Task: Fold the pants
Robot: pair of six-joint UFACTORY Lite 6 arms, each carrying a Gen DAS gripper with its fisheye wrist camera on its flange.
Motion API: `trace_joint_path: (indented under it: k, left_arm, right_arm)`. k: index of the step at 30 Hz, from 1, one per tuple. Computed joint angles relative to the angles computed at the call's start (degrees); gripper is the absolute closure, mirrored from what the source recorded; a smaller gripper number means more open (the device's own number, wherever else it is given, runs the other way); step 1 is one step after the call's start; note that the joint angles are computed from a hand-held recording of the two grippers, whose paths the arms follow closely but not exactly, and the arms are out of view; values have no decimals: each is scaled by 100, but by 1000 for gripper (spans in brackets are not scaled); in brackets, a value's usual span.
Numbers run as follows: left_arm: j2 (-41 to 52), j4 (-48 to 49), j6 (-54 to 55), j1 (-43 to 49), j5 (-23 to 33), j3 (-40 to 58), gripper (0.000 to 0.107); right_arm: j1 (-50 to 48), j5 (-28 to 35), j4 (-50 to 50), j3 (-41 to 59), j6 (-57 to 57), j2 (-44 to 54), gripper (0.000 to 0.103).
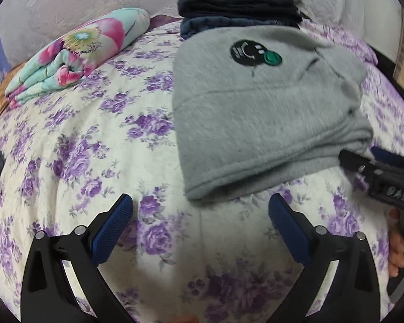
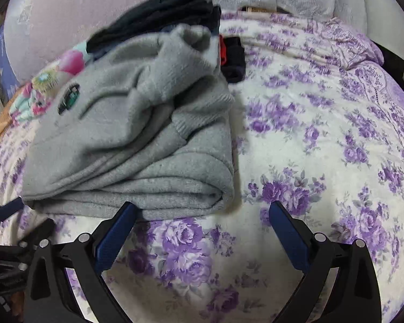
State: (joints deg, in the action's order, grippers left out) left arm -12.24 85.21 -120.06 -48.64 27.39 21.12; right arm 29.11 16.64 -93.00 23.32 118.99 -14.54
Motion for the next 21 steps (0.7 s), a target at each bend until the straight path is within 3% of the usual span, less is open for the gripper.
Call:
trace_joint_path:
  k: [5, 10, 15, 21]
  left_arm:
    - [-310, -30, -132, -532, 523, -108, 9]
    - [-429, -309, -356, -1610, 1812, -92, 9]
    - [-552, -671, -557, -2520, 2902, -57, 9]
    - [-829, -1392, -860, -3809, 4222, -109, 9]
  right_arm:
    - [623, 634, 661, -294, -299, -396, 4]
    - [1290, 1235, 1399, -667, -554, -1174, 4]
    - [2532, 2716, 1695, -818, -241, -1630, 4]
    - [4648, 5002, 2190, -807, 261, -1797, 4]
